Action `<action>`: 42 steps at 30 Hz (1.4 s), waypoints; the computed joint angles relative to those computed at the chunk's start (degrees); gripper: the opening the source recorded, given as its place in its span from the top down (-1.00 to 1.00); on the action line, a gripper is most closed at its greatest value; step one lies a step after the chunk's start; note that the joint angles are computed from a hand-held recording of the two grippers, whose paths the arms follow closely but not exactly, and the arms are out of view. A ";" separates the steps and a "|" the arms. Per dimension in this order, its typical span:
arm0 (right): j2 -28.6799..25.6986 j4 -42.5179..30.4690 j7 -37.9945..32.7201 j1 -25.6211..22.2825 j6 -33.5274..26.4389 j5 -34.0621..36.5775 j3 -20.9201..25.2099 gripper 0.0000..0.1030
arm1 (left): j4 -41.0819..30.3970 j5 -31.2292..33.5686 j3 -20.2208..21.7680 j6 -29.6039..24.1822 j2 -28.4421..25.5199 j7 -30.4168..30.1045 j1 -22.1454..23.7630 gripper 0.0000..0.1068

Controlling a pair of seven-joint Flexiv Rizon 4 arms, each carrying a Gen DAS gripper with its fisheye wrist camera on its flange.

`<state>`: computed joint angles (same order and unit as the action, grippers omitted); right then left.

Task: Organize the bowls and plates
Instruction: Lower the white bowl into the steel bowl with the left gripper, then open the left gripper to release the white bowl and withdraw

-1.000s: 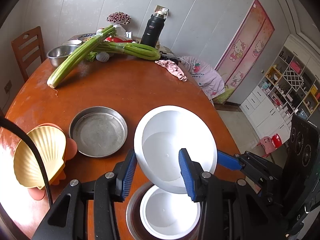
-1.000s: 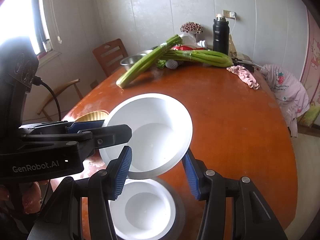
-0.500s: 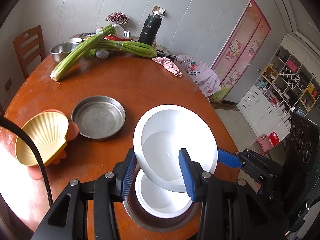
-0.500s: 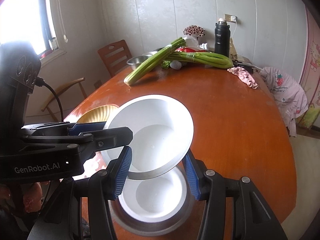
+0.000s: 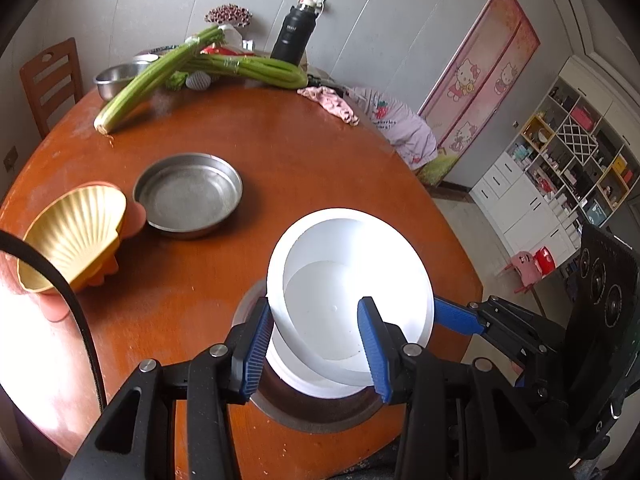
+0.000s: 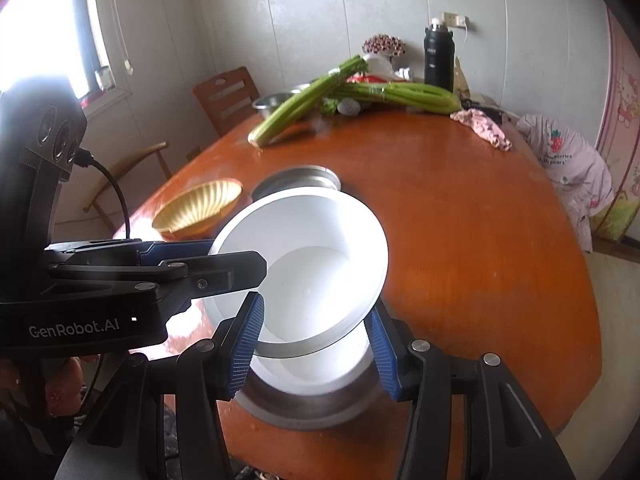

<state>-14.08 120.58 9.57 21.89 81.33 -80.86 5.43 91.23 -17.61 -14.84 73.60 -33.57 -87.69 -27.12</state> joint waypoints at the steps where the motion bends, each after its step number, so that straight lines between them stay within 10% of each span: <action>1: -0.14 0.09 -0.11 -0.02 0.12 0.23 0.06 -0.04 | 0.16 -0.04 -0.09 -0.01 -0.06 0.04 0.04 0.19; 42: -1.03 2.62 -4.84 2.80 -1.71 7.97 -1.22 -0.04 | -0.65 -0.64 -0.06 -3.16 -2.45 0.08 0.48 0.19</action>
<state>-15.10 123.20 4.72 24.69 79.62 -72.90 4.21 90.58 -18.26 -14.90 70.43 -36.02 -87.60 -26.64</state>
